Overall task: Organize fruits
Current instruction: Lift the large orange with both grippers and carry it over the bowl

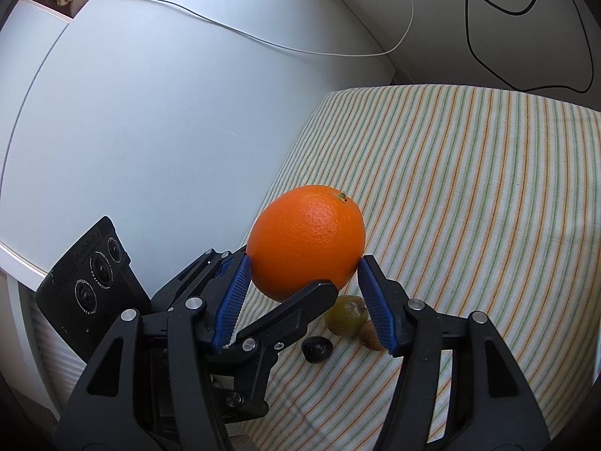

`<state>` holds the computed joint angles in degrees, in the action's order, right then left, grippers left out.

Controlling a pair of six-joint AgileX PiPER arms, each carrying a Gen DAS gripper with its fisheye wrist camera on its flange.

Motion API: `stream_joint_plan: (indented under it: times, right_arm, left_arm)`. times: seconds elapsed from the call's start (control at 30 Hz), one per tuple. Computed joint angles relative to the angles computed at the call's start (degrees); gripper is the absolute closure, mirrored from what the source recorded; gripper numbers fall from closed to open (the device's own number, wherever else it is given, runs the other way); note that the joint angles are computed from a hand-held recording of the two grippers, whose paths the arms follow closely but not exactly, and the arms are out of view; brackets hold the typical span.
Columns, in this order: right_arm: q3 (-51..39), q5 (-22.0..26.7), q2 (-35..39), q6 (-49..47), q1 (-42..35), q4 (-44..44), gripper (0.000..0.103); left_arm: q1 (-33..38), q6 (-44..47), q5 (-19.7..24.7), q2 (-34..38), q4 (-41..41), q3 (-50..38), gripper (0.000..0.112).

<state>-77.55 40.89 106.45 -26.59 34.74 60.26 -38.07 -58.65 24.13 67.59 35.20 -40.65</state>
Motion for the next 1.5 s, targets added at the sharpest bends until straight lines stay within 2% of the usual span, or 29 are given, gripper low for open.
stream_joint_plan:
  times: [0.47,0.73,0.87,1.2,1.5]
  right_arm:
    - [14.7,2.9,-15.9,-4.8,-7.7,0.7,0.041]
    - [22.2,6.2,-25.3,-6.4,-14.9,-1.0,0.041]
    - [22.7,8.1,-27.8,-5.1,-18.3,-2.7,0.041]
    - [25.8,12.8,-30.9,-10.0,-30.9,-2.2,0.041]
    - [27.6,18.6,-30.9,-15.8,-42.1,-1.3,0.041]
  left_arm:
    - [-15.2,-19.1,7.5,4.2,15.3,-5.5,0.046]
    - [-20.1,-23.3,8.0,9.7,18.6,-10.7,0.047]
    - [-22.9,-25.4,8.2,12.8,19.9,-13.7,0.047]
    - [-26.1,-23.8,6.2,22.1,18.5,-22.7,0.047]
    - [-25.8,-17.2,5.3,29.8,13.1,-31.9,0.047]
